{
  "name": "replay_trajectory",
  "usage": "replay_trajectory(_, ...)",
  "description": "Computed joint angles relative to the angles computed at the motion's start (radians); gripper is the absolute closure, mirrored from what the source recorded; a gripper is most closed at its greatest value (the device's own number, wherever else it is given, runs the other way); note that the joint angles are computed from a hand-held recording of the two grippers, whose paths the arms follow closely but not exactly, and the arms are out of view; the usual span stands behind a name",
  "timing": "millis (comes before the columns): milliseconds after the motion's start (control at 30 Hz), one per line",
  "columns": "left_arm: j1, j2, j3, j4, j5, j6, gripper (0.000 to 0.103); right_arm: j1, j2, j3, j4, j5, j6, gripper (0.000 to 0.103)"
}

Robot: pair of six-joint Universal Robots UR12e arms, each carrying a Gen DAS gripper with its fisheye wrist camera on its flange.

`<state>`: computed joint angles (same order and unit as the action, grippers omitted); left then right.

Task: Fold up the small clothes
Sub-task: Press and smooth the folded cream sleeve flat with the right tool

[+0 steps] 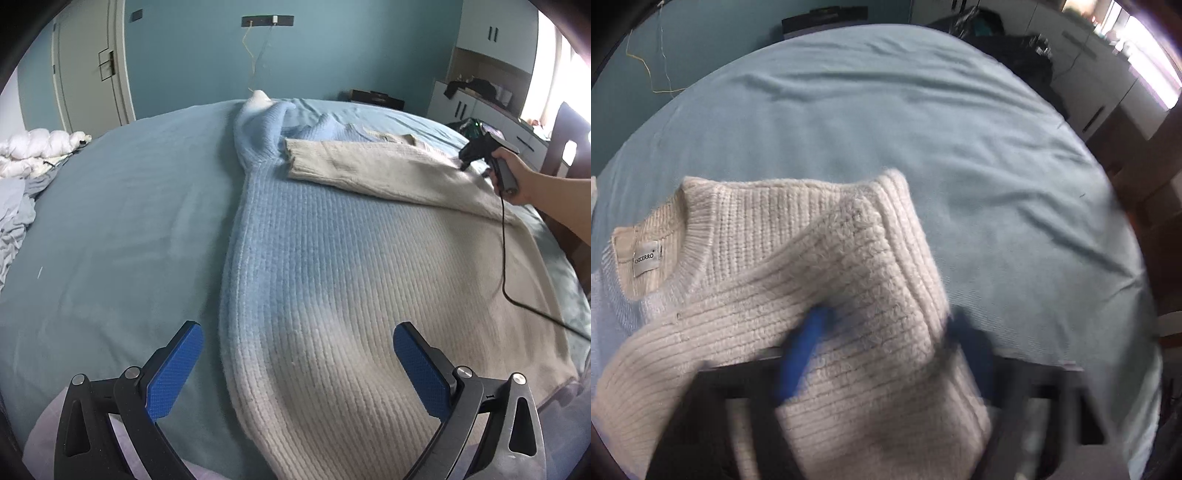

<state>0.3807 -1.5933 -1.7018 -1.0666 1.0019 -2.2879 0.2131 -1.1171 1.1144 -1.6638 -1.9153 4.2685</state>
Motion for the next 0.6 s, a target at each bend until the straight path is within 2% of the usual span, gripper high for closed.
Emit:
replay_trajectory(67, -0.006, -0.004, 0.003, -0.008, 0.01, -0.001, 0.0, 0.0, 0.004, -0.006, 0.034, -0.07, 0.024, 0.082)
replay_trajectory(200, -0.015, -0.01, 0.006, -0.004, 0.031, -0.005, 0.0, -0.025, -0.014, 0.036, 0.001, -0.054, 0.065, 0.082)
replay_trajectory(233, -0.016, -0.01, 0.007, -0.007, 0.034, -0.004, 0.0, -0.026, -0.002, 0.016, 0.035, -0.062, 0.052, 0.08)
replay_trajectory(267, -0.016, -0.008, 0.006, -0.009, 0.036, -0.002, 0.0, -0.024, 0.015, -0.024, 0.1, -0.081, 0.053, 0.072)
replay_trajectory(300, -0.016, -0.007, 0.004, -0.007, 0.036, -0.001, 0.0, -0.023, 0.023, -0.049, 0.145, -0.09, 0.071, 0.055)
replay_trajectory(333, -0.015, -0.005, 0.004, -0.008, 0.036, 0.001, 0.0, -0.02, 0.031, -0.077, 0.187, -0.1, 0.095, 0.049)
replay_trajectory(400, -0.014, -0.004, 0.003, -0.004, 0.031, 0.003, 0.0, 0.006, 0.025, -0.103, 0.221, -0.169, 0.175, 0.046)
replay_trajectory(433, -0.013, -0.003, 0.002, -0.002, 0.027, 0.003, 0.0, 0.019, 0.011, -0.089, 0.183, -0.182, 0.183, 0.045)
replay_trajectory(467, -0.012, -0.002, 0.001, 0.002, 0.022, 0.001, 0.0, 0.032, -0.005, -0.066, 0.103, -0.164, 0.15, 0.042)
replay_trajectory(500, -0.012, -0.001, 0.0, 0.005, 0.02, 0.0, 0.0, 0.042, -0.02, -0.035, 0.001, -0.107, 0.093, 0.037)
replay_trajectory(533, -0.012, -0.002, 0.0, 0.009, 0.02, 0.0, 0.0, 0.053, -0.028, -0.015, -0.079, -0.045, 0.053, 0.037)
replay_trajectory(567, -0.011, 0.0, -0.003, 0.013, 0.019, 0.0, 0.0, 0.059, -0.036, 0.006, -0.138, 0.014, 0.022, 0.037)
replay_trajectory(600, -0.011, 0.002, -0.004, 0.017, 0.02, 0.001, 0.0, 0.064, -0.028, 0.007, -0.159, 0.068, 0.001, 0.036)
